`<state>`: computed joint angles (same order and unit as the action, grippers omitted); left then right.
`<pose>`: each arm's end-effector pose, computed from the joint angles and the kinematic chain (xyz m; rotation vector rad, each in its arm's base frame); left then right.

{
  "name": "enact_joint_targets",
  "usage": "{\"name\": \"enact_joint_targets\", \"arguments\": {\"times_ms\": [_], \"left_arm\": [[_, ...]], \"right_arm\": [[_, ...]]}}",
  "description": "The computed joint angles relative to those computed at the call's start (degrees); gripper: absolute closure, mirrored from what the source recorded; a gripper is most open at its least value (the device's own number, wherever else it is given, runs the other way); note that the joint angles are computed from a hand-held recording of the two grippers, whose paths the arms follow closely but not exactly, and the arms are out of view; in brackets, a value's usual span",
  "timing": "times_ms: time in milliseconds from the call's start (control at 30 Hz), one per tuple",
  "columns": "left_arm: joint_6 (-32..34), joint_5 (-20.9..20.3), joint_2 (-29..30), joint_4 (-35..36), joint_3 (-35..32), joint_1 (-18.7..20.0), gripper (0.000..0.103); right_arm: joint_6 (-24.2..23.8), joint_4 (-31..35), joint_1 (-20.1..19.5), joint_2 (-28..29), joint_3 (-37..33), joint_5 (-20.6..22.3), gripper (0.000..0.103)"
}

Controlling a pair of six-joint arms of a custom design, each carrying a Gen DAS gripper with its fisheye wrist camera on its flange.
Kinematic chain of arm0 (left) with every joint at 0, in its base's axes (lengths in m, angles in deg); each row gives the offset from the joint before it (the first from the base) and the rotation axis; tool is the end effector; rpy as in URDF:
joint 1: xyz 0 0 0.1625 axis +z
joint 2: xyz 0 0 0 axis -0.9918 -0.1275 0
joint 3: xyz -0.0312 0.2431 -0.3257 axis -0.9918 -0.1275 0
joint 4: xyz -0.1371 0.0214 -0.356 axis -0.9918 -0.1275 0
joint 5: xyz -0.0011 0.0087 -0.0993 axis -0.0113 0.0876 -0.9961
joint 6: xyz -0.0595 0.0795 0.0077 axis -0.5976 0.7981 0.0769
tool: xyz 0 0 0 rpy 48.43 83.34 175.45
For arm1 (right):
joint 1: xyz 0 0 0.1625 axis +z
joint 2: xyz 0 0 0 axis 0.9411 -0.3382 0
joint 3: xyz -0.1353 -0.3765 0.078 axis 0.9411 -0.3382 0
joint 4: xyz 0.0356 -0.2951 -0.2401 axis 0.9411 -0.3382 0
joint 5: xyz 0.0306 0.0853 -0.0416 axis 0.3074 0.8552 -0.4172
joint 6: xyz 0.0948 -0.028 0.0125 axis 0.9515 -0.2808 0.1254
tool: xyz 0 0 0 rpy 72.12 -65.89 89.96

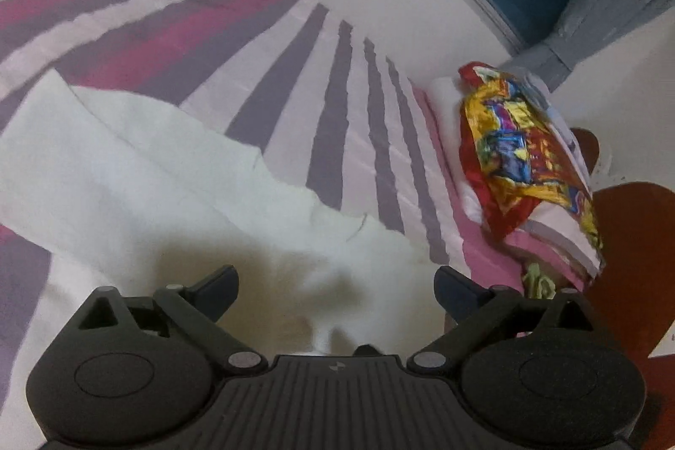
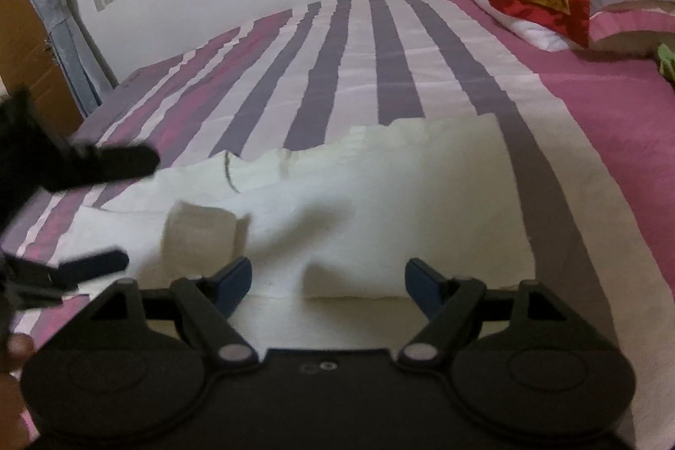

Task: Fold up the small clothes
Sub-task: 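Pinch the cuff edge with the right tool, straighten it, then release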

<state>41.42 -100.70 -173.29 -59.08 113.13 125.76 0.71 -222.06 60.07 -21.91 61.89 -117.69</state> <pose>-0.0331 -0.3177 0.3742 -0.2368 2.5702 -1.3929 0.3917 -0.3455 0.0020 0.6528 -2.5182 0.8780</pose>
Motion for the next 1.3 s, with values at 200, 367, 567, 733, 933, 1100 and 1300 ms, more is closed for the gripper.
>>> {"name": "enact_joint_targets", "arguments": {"times_ms": [200, 367, 567, 733, 933, 1100, 1300], "left_arm": [[-7.6, 7.2, -8.4, 18.8, -2.2, 0.6, 0.005], [-12.3, 12.2, -15.7, 32.0, -2.7, 1.5, 0.005], [-7.5, 12.5, -17.0, 27.2, -1.5, 5.2, 0.005], [-3.9, 11.9, -15.0, 21.1, -0.3, 6.1, 0.005], [-5.1, 12.2, -15.4, 22.6, 0.0, 4.8, 0.005], [-6.2, 13.0, -16.2, 25.0, -0.1, 4.0, 0.005], [-6.7, 14.3, -16.4, 24.4, -0.2, 4.0, 0.005]], "right_arm": [[1.4, 2.6, -0.2, 0.4, -0.7, 3.2, 0.024], [3.1, 5.6, -1.0, 2.2, -3.0, 5.7, 0.034], [3.7, 6.5, -1.1, 4.6, -5.3, 4.9, 0.041], [3.9, 5.9, -1.1, 4.6, -5.0, 7.0, 0.074], [2.6, 3.9, -0.8, 4.9, -5.2, 8.0, 0.081], [4.3, 8.7, -1.5, 6.0, -8.2, 9.6, 0.073], [-1.3, 3.3, 0.2, 7.0, -8.3, 8.2, 0.098]]}}
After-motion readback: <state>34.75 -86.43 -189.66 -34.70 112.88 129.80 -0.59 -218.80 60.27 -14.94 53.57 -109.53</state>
